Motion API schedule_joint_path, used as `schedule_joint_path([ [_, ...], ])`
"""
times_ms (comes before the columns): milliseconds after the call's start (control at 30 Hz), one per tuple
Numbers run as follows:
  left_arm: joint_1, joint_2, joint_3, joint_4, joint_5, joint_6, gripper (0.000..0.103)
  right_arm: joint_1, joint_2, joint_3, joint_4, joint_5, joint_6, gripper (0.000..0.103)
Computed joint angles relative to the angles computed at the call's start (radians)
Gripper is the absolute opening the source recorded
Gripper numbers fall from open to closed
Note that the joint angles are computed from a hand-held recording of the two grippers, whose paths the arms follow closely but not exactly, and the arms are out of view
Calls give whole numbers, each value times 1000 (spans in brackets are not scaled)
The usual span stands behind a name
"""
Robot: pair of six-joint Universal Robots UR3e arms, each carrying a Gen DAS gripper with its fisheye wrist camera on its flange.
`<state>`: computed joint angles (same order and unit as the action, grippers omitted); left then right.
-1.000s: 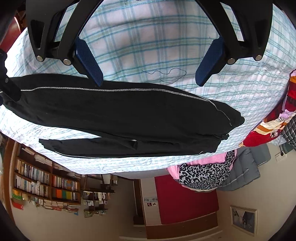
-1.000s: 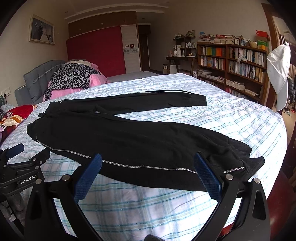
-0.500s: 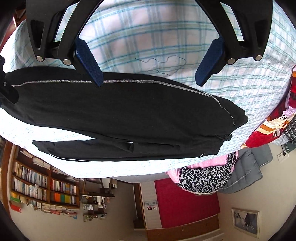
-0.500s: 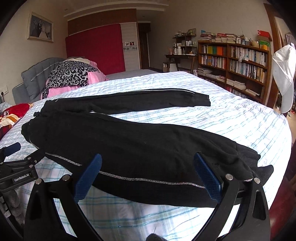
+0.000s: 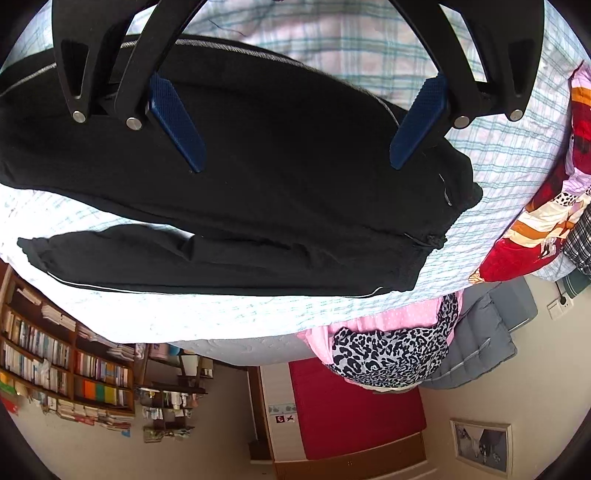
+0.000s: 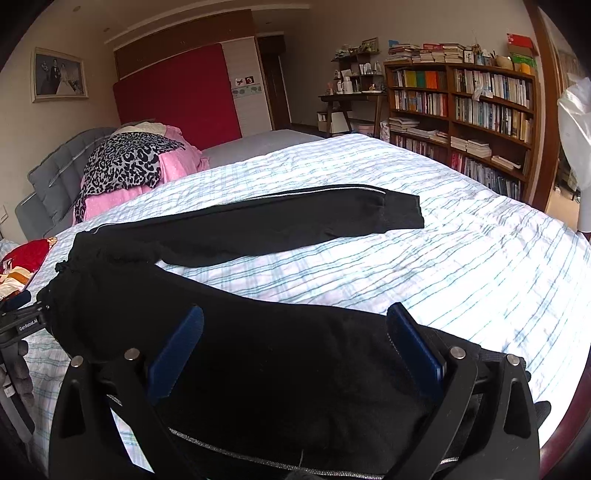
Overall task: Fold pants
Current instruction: 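Grasp the waistband with the left gripper while the right gripper grasps the leg cuffs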
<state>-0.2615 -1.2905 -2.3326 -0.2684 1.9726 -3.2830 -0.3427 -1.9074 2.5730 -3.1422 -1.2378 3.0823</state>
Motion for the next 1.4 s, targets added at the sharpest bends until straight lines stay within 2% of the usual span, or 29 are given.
schedule_joint_path([
  [200, 183, -73, 83, -17, -107, 97, 98, 63, 181, -127, -48, -66, 3, 100],
  [433, 387, -231, 245, -22, -213, 184, 98, 126, 363, -310, -40, -140, 27, 100],
  [767, 552, -570, 673, -164, -268, 180, 98, 172, 577, -560, 16, -230, 28, 100],
  [967, 539, -800, 945, -188, -210, 270, 98, 177, 687, -697, 66, -244, 28, 100],
  [1100, 546, -943, 1169, -338, -223, 242, 98, 183, 746, -761, 84, -261, 25, 100],
  [1167, 532, -996, 1234, -334, -208, 247, 98, 181, 775, -789, 93, -268, 26, 100],
  [1300, 482, -1121, 1371, -292, -139, 346, 98, 176, 823, -833, 122, -268, 31, 100],
  [1333, 470, -1153, 1407, -283, -121, 392, 96, 175, 833, -844, 128, -267, 29, 100],
  [1367, 460, -1190, 1450, -283, -109, 445, 89, 175, 843, -853, 132, -268, 28, 100],
  [1400, 457, -1222, 1496, -308, -112, 488, 76, 177, 851, -860, 135, -269, 29, 100],
])
